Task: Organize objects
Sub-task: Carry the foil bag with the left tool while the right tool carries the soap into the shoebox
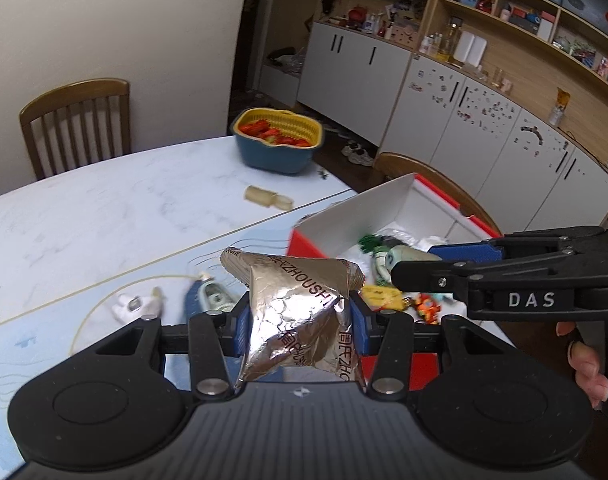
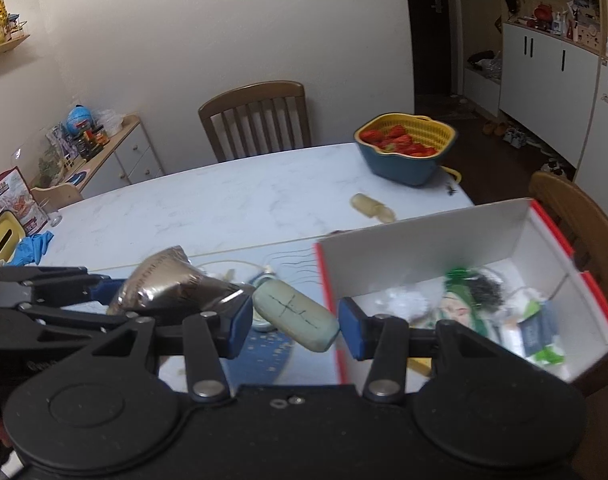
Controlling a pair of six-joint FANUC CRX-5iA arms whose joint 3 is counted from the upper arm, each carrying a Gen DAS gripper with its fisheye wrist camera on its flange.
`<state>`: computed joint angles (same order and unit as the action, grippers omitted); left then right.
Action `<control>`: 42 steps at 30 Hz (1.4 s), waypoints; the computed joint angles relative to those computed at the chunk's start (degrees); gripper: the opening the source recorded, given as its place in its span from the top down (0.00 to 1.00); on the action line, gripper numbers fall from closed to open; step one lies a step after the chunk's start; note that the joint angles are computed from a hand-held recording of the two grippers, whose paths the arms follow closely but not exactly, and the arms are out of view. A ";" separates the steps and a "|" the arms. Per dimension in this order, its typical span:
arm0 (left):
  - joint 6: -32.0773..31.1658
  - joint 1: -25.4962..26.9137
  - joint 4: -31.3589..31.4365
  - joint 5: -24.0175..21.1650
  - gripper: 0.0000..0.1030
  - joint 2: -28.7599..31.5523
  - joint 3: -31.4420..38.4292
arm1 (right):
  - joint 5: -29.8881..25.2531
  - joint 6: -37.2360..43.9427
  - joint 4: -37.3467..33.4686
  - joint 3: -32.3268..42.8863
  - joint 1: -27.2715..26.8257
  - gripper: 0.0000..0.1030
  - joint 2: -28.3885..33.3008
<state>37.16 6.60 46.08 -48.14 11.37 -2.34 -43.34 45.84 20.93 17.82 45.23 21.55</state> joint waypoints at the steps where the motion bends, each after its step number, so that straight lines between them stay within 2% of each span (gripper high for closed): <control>1: 0.35 -0.59 -0.32 0.21 0.55 0.07 0.35 | 0.22 0.25 -0.13 -0.63 -0.37 0.56 -0.48; 13: 7.80 -7.18 -6.26 1.74 0.55 2.52 5.13 | 2.50 5.76 -4.07 -6.19 -5.31 0.56 -4.88; 24: 18.47 -12.64 -14.85 1.83 0.55 7.51 12.44 | 2.72 13.77 -8.56 -8.28 -10.48 0.56 -6.36; 35: 28.79 -16.69 -24.24 -0.74 0.55 15.82 24.44 | -3.75 28.59 -15.78 -2.40 -13.45 0.56 -2.06; 42: 35.38 -18.31 -30.39 -5.11 0.55 21.90 34.25 | -7.83 35.81 -18.75 2.37 -14.32 0.56 1.96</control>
<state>72.54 -11.71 15.69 -53.24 33.27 31.91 -51.17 81.65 2.18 20.19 30.91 23.51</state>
